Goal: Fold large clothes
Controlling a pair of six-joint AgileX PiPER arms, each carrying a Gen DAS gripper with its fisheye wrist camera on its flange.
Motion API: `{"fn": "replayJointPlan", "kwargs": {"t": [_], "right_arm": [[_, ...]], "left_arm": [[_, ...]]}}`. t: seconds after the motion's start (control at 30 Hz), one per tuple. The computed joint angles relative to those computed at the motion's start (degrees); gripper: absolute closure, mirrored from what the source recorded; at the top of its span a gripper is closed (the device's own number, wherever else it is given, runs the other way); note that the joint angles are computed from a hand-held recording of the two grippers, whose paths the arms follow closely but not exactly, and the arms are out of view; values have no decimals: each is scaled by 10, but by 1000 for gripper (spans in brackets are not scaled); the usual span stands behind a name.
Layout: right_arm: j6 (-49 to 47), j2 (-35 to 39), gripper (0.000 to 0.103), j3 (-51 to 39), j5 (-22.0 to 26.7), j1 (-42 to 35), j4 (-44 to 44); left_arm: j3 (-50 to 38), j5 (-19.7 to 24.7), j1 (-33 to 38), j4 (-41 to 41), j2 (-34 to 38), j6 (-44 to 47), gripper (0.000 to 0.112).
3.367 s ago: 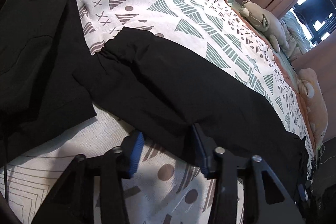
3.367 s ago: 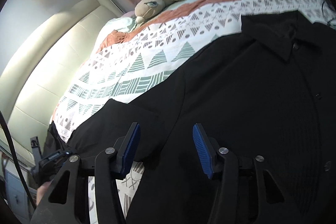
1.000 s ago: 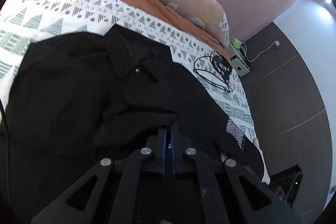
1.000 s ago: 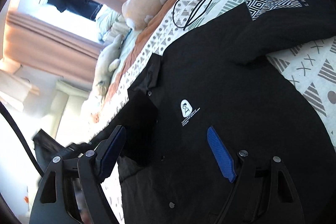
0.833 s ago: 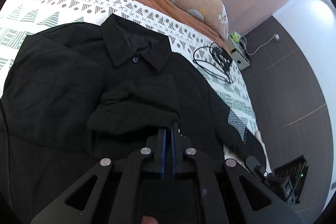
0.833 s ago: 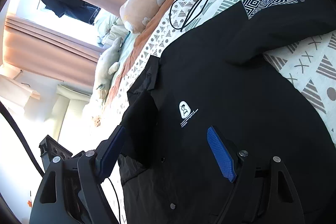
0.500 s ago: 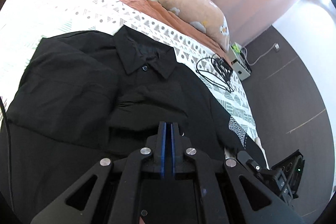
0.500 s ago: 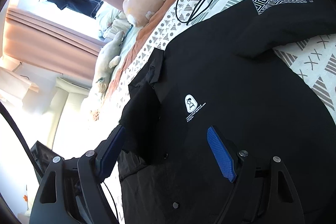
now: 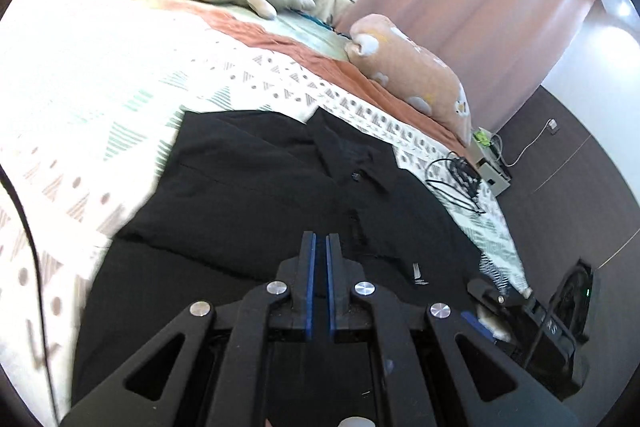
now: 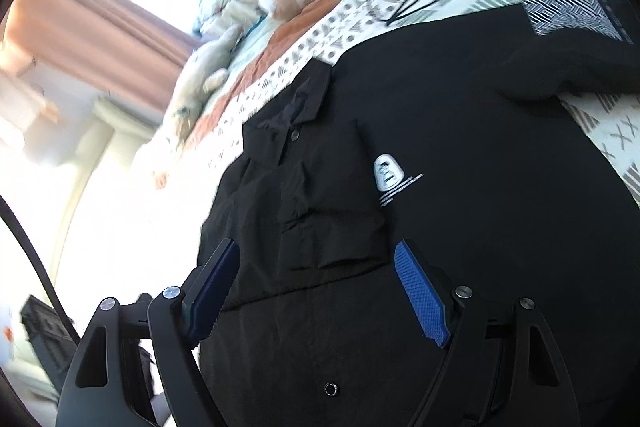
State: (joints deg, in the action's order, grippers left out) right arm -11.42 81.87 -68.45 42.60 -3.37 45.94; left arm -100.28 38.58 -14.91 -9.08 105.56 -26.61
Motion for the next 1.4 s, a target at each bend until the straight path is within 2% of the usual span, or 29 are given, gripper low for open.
{"fn": "replayJointPlan", "kwargs": {"t": [0.07,0.27,0.4,0.5,0.57,0.67,0.83,0.9,1.0,1.07,1.1,1.17,1.27,1.4], "right_arm": [[35,8,24,-16,-14,37,-57],[179,38,24,-60,-47,157,-273],[264,84,24,-101,-34,214,-396],[336,109,24,-123,-22,244,-471],[378,129,24,-144,-9,263,-517],[415,160,24,-174,7,285,-562],[486,203,25,-212,44,321,-664],[545,203,25,-211,61,334,-720],[582,189,39,-197,69,340,-754],[598,174,54,-184,64,341,-770],[607,160,57,-172,58,341,-777],[637,133,70,-148,55,343,-806],[666,96,71,-114,43,325,-825],[682,43,71,-60,21,275,-811]], "left_arm": [[38,-14,11,0,-24,21,106],[154,-71,20,81,-96,28,106],[203,-111,32,128,-126,57,105],[239,-143,43,179,-143,39,105],[259,-165,61,148,-151,74,105],[263,-170,73,140,-150,98,105],[257,-154,96,49,-138,197,105],[253,-148,92,62,-135,191,105],[247,-137,76,130,-133,137,105],[240,-126,65,164,-132,114,105],[238,-123,61,167,-133,115,105],[235,-119,54,172,-134,113,105],[229,-116,46,138,-136,143,105],[222,-113,31,147,-138,138,105]]}}
